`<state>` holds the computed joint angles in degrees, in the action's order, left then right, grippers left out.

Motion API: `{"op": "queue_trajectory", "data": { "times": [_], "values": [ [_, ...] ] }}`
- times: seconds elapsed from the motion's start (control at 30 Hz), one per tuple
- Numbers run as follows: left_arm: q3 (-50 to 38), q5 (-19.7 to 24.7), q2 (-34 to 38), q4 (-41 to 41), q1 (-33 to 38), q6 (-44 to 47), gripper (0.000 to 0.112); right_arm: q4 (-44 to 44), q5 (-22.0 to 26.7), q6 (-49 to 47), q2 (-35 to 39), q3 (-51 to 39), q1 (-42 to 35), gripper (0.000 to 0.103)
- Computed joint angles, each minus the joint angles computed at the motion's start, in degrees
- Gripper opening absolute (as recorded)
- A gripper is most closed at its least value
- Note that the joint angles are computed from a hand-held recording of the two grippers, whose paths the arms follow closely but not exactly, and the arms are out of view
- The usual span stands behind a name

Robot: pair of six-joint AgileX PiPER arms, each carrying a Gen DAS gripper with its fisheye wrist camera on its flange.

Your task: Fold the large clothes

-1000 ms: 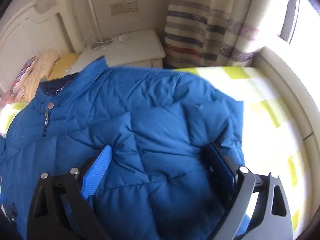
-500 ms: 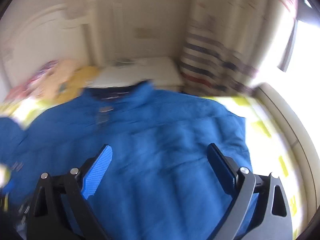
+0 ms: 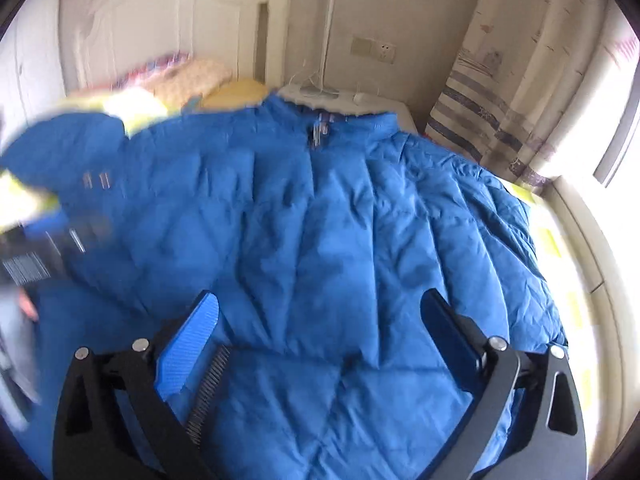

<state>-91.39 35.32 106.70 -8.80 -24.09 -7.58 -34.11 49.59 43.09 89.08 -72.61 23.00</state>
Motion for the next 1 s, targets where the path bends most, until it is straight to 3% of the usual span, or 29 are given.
{"op": "queue_trajectory", "data": {
  "times": [0.1, 0.2, 0.27, 0.37, 0.47, 0.53, 0.6, 0.7, 0.77, 0.83, 0.9, 1.0],
  "values": [
    [7.70, -6.50, -4.61, -16.92, 4.95, 10.90, 0.099, 4.26, -5.53, -1.48, -0.76, 4.01, -3.36, 0.101],
    [15.93, -12.71, -10.99, -34.11, 11.81, 18.20, 0.099, 2.70, -5.54, -0.27, -0.64, 4.30, -2.90, 0.100],
    [19.37, -13.58, -13.80, -45.57, 17.52, 22.41, 0.099, 1.76, -5.77, 0.52, -0.54, 4.63, -2.61, 0.100],
    [18.71, -8.09, -11.89, -58.96, 28.80, 28.46, 0.099, 2.39, -6.23, 0.22, -0.32, 4.55, -2.97, 0.101],
    [11.86, -3.45, -5.04, -59.23, 37.45, 26.18, 0.099, 2.35, -6.18, 0.44, -0.56, 4.70, -2.71, 0.101],
    [2.40, 3.05, 1.98, -59.91, 41.91, 25.79, 0.099, 2.29, -6.17, 0.45, -0.57, 4.72, -2.72, 0.101],
    [-6.69, 6.74, 7.16, -56.34, 43.67, 20.89, 0.099, 2.35, -6.27, 0.23, -0.69, 4.82, -2.86, 0.101],
    [-13.54, 6.57, 12.77, -58.86, 46.18, 15.81, 0.098, 2.32, -6.36, 0.08, -0.58, 4.75, -2.98, 0.101],
    [-16.90, 6.96, 15.56, -58.54, 47.16, 10.27, 0.072, 2.70, -6.56, -0.32, -0.61, 4.80, -3.22, 0.101],
    [-21.57, 11.54, 18.83, -58.82, 47.87, 8.73, 0.017, 2.73, -6.70, -0.22, -0.50, 4.79, -3.24, 0.101],
    [-17.82, 8.99, 15.28, -58.71, 46.83, 12.54, 0.007, 2.66, -7.14, 0.24, -1.06, 5.29, -3.16, 0.100],
    [-10.50, 2.24, 5.89, -58.26, 42.08, 24.32, 0.004, 0.80, -8.86, 3.54, -3.17, 7.25, -3.28, 0.096]
  ]
}}
